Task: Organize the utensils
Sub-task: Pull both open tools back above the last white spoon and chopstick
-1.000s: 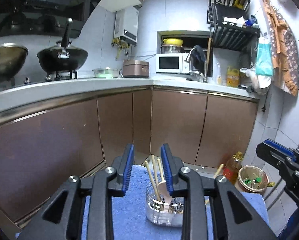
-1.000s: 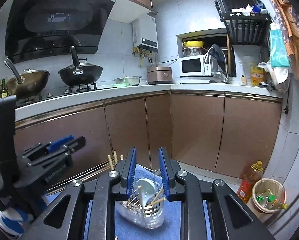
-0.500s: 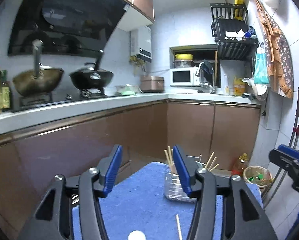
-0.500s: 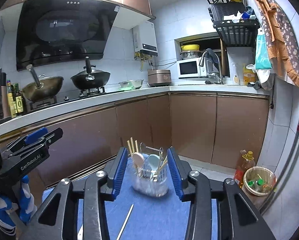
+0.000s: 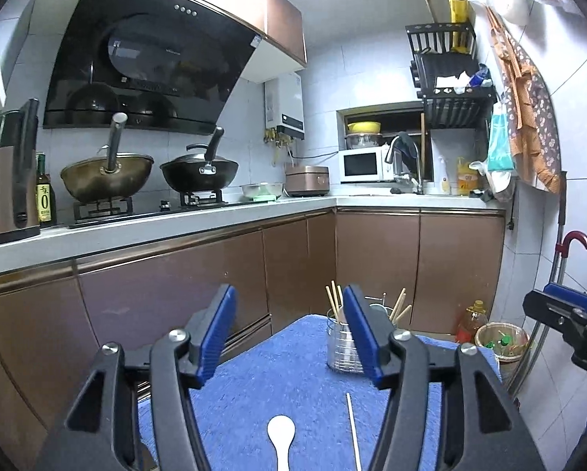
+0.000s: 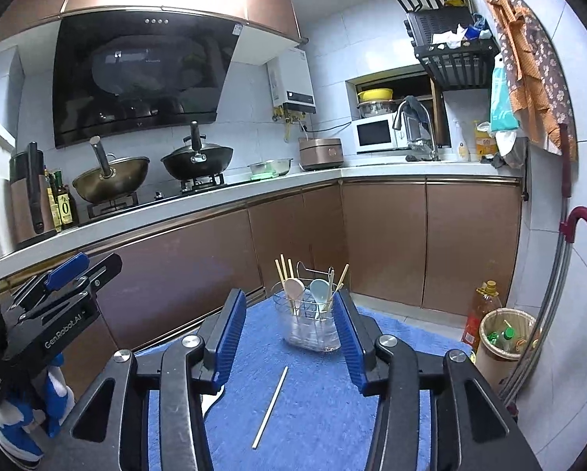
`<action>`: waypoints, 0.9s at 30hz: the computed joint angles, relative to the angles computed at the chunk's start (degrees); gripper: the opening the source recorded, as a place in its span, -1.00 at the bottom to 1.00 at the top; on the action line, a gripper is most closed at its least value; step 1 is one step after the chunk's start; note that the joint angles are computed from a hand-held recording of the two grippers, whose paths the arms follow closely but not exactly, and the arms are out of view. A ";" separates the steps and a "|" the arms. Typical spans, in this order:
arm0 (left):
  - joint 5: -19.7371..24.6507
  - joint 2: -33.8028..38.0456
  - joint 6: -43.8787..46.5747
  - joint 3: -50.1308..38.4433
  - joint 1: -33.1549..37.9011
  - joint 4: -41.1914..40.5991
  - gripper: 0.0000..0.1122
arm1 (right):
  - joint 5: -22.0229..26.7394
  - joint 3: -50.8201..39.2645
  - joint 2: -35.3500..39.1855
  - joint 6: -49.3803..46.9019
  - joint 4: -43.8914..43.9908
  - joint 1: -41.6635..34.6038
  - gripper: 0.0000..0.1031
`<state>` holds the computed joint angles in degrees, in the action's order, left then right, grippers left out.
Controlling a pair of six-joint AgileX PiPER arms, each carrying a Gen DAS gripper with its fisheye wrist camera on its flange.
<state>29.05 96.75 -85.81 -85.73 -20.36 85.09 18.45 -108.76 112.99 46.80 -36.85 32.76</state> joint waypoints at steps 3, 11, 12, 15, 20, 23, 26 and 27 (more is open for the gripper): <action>1.36 -2.91 -3.63 3.77 -1.06 3.61 0.01 | -0.56 3.84 -2.66 7.50 -7.24 1.11 -0.12; 4.46 -10.16 -9.14 11.84 -3.18 8.33 0.05 | 0.14 10.98 -8.27 21.19 -21.05 4.65 -0.10; 4.68 -11.15 -9.62 12.80 -3.29 8.49 0.05 | 0.31 11.50 -8.69 22.26 -22.33 5.11 -0.09; 4.61 -13.15 -10.56 14.81 -3.14 8.63 0.06 | 2.02 13.00 -9.96 25.80 -26.89 7.07 -0.07; 5.56 -15.46 -11.23 17.52 -3.53 8.56 0.06 | 8.34 13.81 -10.35 30.82 -33.94 11.00 -0.01; 6.35 -16.59 -11.54 18.93 -3.84 8.45 0.07 | 12.13 14.71 -10.58 34.19 -38.10 12.85 0.01; 7.11 -17.05 -10.94 19.40 -4.21 7.60 0.07 | 15.69 15.13 -10.63 35.75 -40.52 14.20 0.02; 7.31 -17.23 -10.65 19.60 -4.42 7.17 0.07 | 17.17 15.07 -10.54 35.89 -41.06 14.70 0.03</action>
<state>36.36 79.52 -96.46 -66.13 -24.78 92.26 35.62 -93.70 102.45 82.69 -77.91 47.46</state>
